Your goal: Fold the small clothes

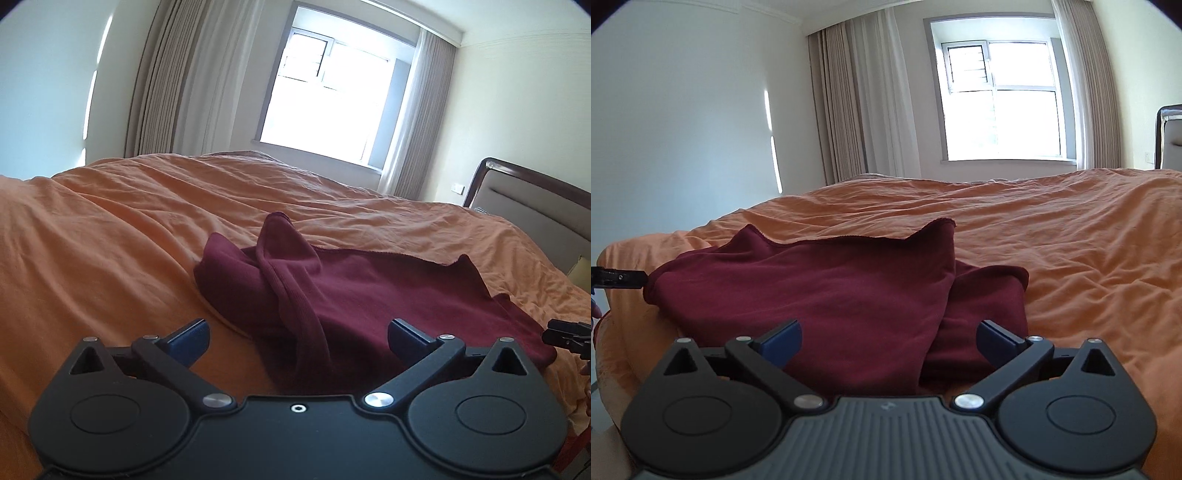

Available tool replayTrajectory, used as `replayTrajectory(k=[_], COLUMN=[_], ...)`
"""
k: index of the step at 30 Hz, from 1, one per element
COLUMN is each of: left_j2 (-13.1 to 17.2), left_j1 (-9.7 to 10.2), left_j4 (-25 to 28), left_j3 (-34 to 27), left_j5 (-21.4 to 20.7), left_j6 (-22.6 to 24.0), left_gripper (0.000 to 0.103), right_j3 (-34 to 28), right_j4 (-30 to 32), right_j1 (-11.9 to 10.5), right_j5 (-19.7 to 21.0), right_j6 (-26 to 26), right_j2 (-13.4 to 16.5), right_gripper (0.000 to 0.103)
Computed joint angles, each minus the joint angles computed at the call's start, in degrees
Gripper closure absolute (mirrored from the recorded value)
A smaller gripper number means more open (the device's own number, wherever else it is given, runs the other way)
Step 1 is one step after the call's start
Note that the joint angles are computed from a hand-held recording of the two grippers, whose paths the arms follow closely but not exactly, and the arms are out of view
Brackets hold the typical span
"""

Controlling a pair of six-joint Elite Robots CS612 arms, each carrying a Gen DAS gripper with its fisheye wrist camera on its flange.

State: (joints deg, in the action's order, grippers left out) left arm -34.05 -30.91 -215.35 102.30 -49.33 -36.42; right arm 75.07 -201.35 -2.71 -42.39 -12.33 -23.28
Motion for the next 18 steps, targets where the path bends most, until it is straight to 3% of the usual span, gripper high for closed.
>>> replayTrajectory(k=[1,3,5,7,9,11,13,14,18], left_j2=[0.3,0.6,0.48,0.62,0.62,0.41,0.36,0.15,-0.71], left_j1=[-0.2,-0.51,-0.49,-0.46,-0.39,-0.21,-0.14,0.04,0.28], left_j4=[-0.31,0.14,1.21,1.05,1.02,1.33,1.02,1.29,0.09], left_j3=[-0.13,-0.09,0.16,0.23,0.48,0.7,0.74,0.82,1.07], left_j5=[0.03,-0.07,-1.29,-1.16,-1.69,-2.59,-2.89,-3.39,-3.18], left_j6=[0.7,0.97,-0.47,-1.22,-1.23,-0.93,0.19,0.5,2.01], left_gripper=[0.001,0.001,0.004,0.018,0.045,0.063,0.073,0.088,0.094], right_j3=[0.24,0.69,0.86,0.77,0.48,0.42,0.34,0.37,1.41], right_j4=[0.16,0.49,0.35,-1.51,-2.33,-2.9,-3.67,-4.74,-8.14], right_j1=[-0.06,-0.08,-0.03,0.03,-0.07,-0.05,-0.12,-0.17,-0.34], right_j5=[0.56,0.62,-0.07,-1.39,-1.65,-2.98,-3.23,-3.29,-3.7], right_j6=[1.06,2.8,4.42,7.61,9.74,10.75,11.64,12.18,12.82], right_j2=[0.05,0.07,0.22,0.56,0.8,0.85,0.92,0.98,0.32], right_gripper=[0.002,0.016,0.036,0.051,0.061,0.085,0.09,0.092,0.093])
